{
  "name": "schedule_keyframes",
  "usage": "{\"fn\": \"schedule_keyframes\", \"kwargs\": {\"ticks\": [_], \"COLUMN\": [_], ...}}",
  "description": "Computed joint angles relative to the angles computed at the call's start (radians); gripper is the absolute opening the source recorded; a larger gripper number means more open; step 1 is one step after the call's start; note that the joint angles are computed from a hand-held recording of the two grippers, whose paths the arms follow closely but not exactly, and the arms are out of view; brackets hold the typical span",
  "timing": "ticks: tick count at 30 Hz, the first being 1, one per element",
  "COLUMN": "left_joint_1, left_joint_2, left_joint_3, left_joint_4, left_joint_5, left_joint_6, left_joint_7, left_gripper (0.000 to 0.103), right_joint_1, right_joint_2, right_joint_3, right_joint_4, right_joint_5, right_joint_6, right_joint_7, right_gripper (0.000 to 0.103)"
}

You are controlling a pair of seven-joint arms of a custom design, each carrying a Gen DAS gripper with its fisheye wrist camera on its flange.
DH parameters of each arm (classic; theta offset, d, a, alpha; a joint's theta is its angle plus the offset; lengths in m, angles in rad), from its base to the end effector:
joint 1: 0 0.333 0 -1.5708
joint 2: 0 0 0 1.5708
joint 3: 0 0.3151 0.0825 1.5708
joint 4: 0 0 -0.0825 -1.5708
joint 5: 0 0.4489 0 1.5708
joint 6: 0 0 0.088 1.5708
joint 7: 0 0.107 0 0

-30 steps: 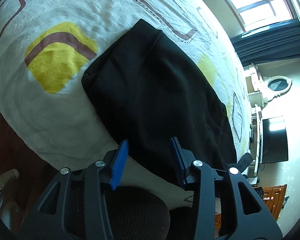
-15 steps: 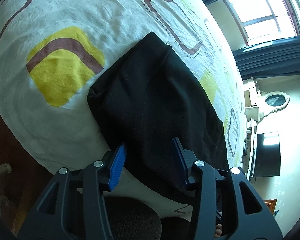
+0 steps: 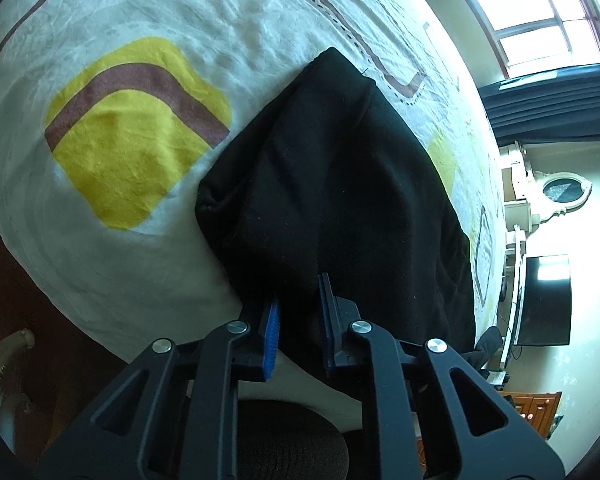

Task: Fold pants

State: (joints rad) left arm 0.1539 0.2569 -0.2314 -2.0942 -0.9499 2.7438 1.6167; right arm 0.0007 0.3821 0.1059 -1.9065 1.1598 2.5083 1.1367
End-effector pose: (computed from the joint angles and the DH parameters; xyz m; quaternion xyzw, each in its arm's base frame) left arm 0.6483 -0.0160 0.2851 0.8605 -0.3905 0.3156 0.0868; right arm 0.6898 0.0639 0.2739 -0.5147 0.7601 0.1555 0.3648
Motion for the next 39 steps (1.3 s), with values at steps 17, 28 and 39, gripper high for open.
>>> {"fn": "schedule_keyframes", "kwargs": {"ticks": [17,28,39], "left_joint_1": [0.018,-0.062,-0.100], "left_joint_2": [-0.055,-0.146,-0.006], "left_joint_3": [0.015,0.073,0.034], "left_joint_4": [-0.044,-0.122,0.034], "left_joint_5": [-0.100,-0.022,0.108], "left_joint_6": [-0.019,0.098,0.101], "left_joint_7": [0.172,0.000,-0.198], "left_gripper": [0.012,0.081,0.093], "right_joint_1": [-0.019,-0.144,-0.282], "right_joint_2": [-0.106,-0.123,0.139], "right_joint_3": [-0.034,-0.198,-0.167], "right_joint_4": [-0.137,-0.107,0.146], "right_joint_5": [0.145,0.104,-0.136], "right_joint_6": [-0.102,0.274,0.261], "right_joint_7": [0.010,0.010,0.250], "right_gripper": [0.039,0.040,0.038]}}
